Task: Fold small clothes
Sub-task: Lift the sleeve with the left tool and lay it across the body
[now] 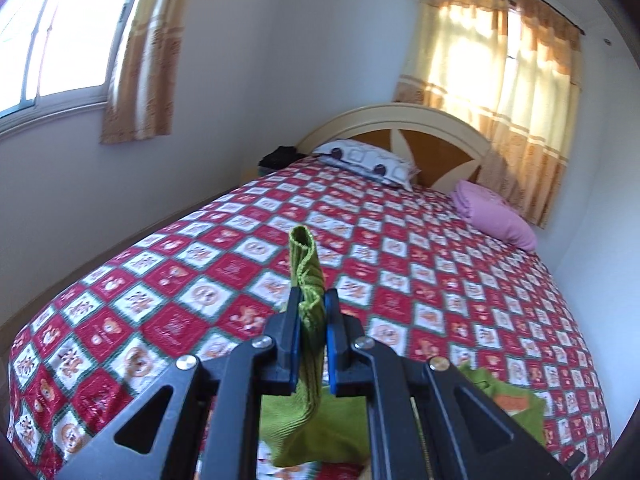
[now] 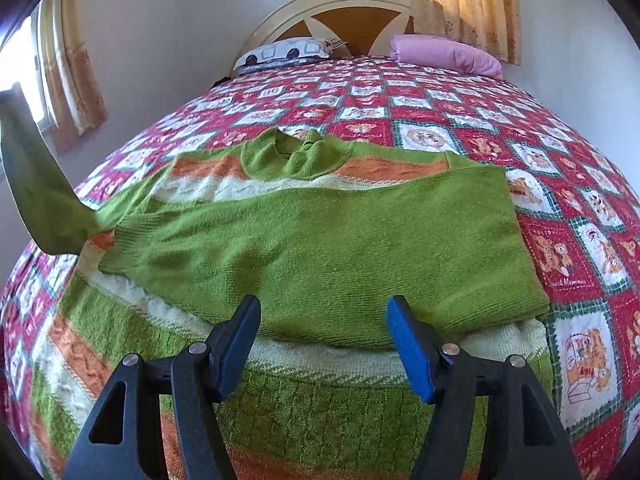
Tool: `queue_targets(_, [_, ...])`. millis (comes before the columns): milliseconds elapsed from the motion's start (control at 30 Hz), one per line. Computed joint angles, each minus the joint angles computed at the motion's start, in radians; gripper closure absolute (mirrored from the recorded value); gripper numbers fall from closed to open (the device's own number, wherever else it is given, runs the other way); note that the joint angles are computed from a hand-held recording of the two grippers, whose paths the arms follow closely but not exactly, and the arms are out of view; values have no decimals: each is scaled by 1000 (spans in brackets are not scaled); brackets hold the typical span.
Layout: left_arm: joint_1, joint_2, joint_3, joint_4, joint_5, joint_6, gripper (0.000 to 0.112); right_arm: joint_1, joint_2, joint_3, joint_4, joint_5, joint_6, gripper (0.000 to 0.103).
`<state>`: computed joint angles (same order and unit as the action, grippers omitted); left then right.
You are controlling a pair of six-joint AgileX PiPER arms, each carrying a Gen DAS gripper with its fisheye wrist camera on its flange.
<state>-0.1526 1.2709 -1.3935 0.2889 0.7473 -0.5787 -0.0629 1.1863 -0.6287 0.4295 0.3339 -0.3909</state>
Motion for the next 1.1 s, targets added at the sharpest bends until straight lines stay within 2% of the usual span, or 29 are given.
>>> queue_targets(300, [-204,81,-111,116,51,-136,102,-164,-78,47,478,34,-418,37])
queue_targets(567, [-361,175,-180,182,69,-224,102,-253,-129,75,702,48,-594,37])
queue_targets(733, [-423,239,-226,186,75,-256,102,-291,-130,80,772,56,-640,37])
queue_targets(1100, [-578,421,-287,180,39,-357,102,-306,-120,92,791,44,-629,37])
